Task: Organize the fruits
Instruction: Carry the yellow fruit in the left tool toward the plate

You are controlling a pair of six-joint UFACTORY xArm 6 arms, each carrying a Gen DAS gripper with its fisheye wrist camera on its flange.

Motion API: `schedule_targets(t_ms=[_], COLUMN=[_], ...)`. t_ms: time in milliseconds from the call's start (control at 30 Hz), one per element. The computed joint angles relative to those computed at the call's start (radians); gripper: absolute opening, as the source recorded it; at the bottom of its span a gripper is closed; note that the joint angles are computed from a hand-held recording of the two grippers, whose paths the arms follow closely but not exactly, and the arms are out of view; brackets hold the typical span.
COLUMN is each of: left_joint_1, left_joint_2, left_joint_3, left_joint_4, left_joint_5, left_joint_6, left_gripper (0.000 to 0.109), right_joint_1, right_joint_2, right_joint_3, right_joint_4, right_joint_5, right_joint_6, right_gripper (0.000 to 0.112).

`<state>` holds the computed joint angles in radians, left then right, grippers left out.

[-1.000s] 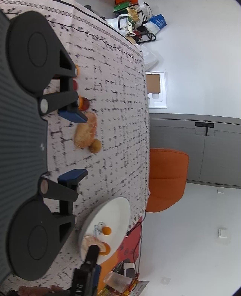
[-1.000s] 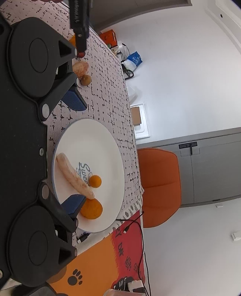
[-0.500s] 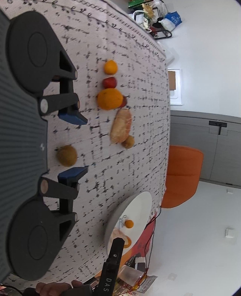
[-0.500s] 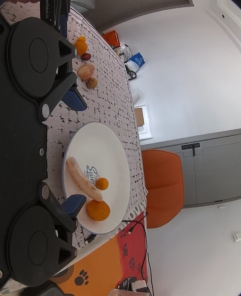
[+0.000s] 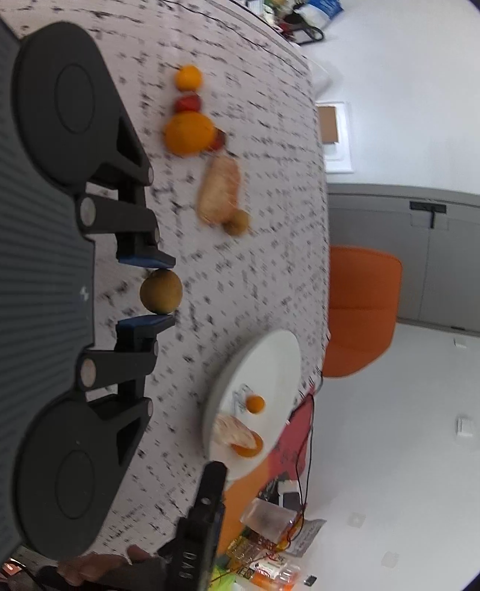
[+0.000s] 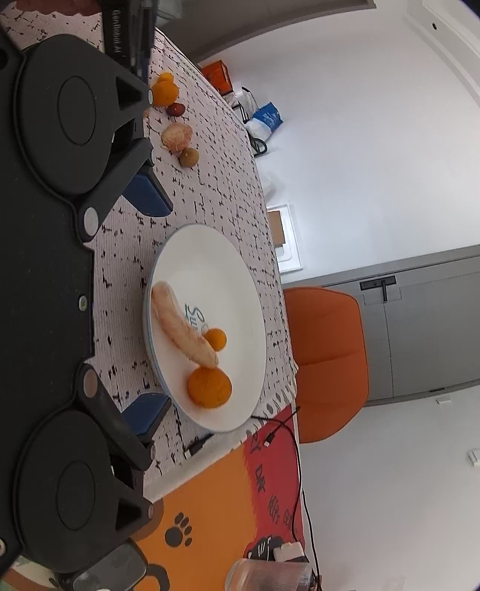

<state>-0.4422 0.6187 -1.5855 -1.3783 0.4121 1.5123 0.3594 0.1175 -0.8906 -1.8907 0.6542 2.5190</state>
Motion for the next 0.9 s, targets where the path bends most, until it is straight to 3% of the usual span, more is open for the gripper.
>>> schedule_targets(t_ms=[333, 900], left_joint_1=[-0.052, -0.118], left_joint_2=[0.035, 0.143], left_joint_3=[-0.075, -0.244], left_joint_4=[-0.003, 0.101], left_joint_5=[0.002, 0.029], left_joint_6=[0.024, -0.061], left_gripper=[0.025, 0.025], right_joint_1=[-0.020, -0.050], right_joint_2=[-0.031, -0.068], right_joint_3=[0.052, 0.112], right_joint_4=[-0.022, -0.022], right_joint_5=[0.012, 0.027], right_joint_6=[0.053, 0.101], right_gripper=[0.103, 0.103])
